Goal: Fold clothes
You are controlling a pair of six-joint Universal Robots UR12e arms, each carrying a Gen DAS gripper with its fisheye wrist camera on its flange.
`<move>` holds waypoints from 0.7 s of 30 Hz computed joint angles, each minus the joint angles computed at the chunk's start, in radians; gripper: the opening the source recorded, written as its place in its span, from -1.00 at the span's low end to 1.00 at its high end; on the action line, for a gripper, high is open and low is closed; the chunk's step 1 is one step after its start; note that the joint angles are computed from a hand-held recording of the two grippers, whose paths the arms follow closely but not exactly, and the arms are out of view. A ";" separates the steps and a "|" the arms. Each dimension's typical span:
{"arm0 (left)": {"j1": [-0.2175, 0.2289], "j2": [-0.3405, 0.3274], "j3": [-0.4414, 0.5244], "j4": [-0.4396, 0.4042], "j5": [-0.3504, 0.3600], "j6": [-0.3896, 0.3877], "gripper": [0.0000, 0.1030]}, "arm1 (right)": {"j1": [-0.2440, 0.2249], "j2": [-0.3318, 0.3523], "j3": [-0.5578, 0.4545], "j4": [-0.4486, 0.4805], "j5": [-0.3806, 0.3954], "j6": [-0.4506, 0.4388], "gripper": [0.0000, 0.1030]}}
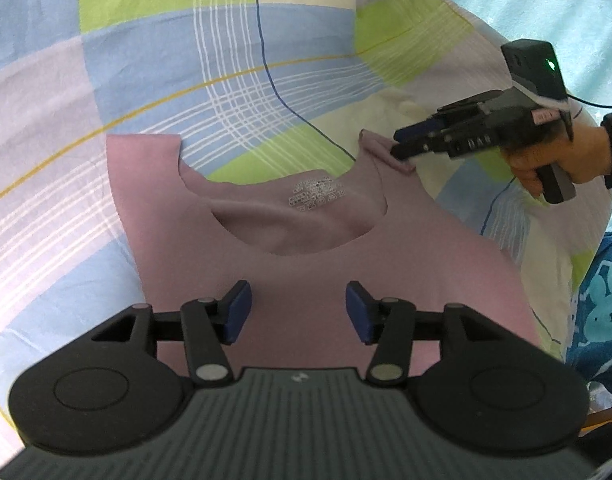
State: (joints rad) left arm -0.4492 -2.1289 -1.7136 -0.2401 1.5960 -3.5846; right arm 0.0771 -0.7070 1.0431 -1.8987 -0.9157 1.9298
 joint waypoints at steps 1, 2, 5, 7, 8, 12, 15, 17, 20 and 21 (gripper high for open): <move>0.000 -0.001 0.001 0.001 0.004 0.000 -0.07 | 0.002 -0.005 0.007 -0.009 -0.005 -0.019 -0.22; 0.000 -0.001 0.002 0.005 0.008 -0.001 -0.04 | 0.002 -0.004 0.002 -0.003 -0.008 -0.014 -0.22; 0.002 0.000 0.001 0.005 0.024 0.001 -0.01 | 0.007 -0.014 0.016 -0.032 -0.022 -0.043 -0.23; 0.004 0.002 -0.001 0.009 0.036 0.002 -0.01 | 0.008 -0.025 0.037 -0.067 -0.026 -0.078 -0.34; 0.005 0.004 -0.003 0.013 0.041 -0.001 0.00 | 0.009 -0.030 0.047 -0.084 -0.026 -0.085 -0.40; 0.009 0.006 -0.005 0.013 0.048 0.001 0.01 | 0.013 -0.069 0.128 -0.199 -0.048 -0.181 -0.53; 0.008 0.006 -0.007 0.012 0.050 -0.001 0.02 | 0.019 -0.079 0.160 -0.245 -0.072 -0.223 -0.61; 0.008 0.008 -0.010 0.018 0.053 -0.002 0.02 | 0.020 -0.076 0.153 -0.257 -0.073 -0.189 -0.92; 0.009 0.008 -0.012 0.024 0.066 0.002 0.04 | 0.019 -0.066 0.137 -0.302 -0.059 -0.111 -1.00; 0.010 0.007 -0.012 0.026 0.073 0.002 0.05 | 0.020 -0.054 0.123 -0.329 -0.065 -0.068 -1.00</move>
State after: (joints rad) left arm -0.4396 -2.1216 -1.7259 -0.2145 1.6686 -3.5823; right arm 0.0974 -0.7615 1.1662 -2.2280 -0.9809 1.8616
